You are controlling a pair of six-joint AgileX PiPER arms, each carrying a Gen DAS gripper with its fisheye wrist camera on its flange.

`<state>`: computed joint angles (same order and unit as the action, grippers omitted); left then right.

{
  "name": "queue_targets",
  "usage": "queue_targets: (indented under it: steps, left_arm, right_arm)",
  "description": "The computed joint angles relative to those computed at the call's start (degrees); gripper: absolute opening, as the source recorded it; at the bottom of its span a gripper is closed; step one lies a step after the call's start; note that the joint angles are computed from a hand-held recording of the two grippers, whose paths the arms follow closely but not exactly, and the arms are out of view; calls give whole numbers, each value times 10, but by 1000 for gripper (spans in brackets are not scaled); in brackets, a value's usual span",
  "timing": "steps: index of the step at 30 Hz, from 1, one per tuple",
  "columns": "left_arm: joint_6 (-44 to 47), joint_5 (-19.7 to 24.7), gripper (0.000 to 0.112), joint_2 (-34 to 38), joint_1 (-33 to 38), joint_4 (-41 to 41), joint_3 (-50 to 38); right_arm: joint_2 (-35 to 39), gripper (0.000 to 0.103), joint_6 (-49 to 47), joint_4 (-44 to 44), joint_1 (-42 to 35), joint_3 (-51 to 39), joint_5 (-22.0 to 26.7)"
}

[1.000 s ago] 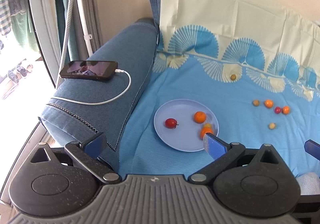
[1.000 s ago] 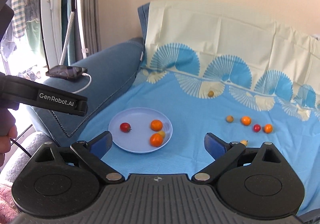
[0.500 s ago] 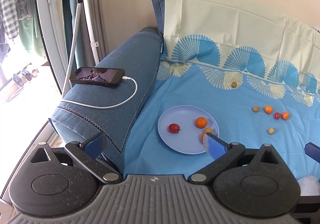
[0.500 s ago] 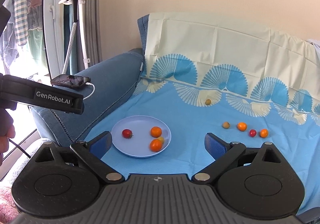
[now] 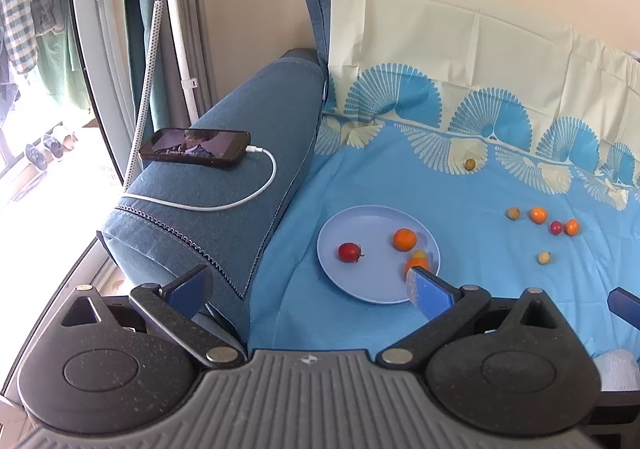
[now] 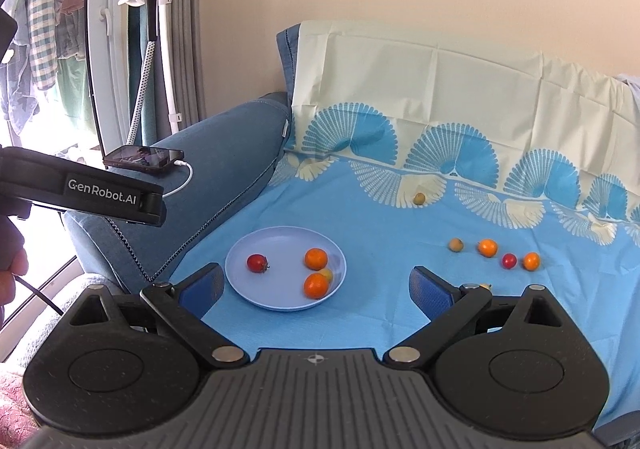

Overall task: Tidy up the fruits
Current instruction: 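Lift both tools back away from the plate toward the loose fruits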

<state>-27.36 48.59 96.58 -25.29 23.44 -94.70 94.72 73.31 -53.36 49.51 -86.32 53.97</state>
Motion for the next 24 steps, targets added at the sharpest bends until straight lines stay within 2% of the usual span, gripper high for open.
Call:
queue_targets:
  steps: [13,24]
  left_arm:
    - [16,14,103,32,6,-16,-20]
    - [28,42,103,83,6,-16,-75]
  right_arm:
    - [10,99,-22,39,-23,1,-25]
    - [27,99,-43,80,-53,-3,-51]
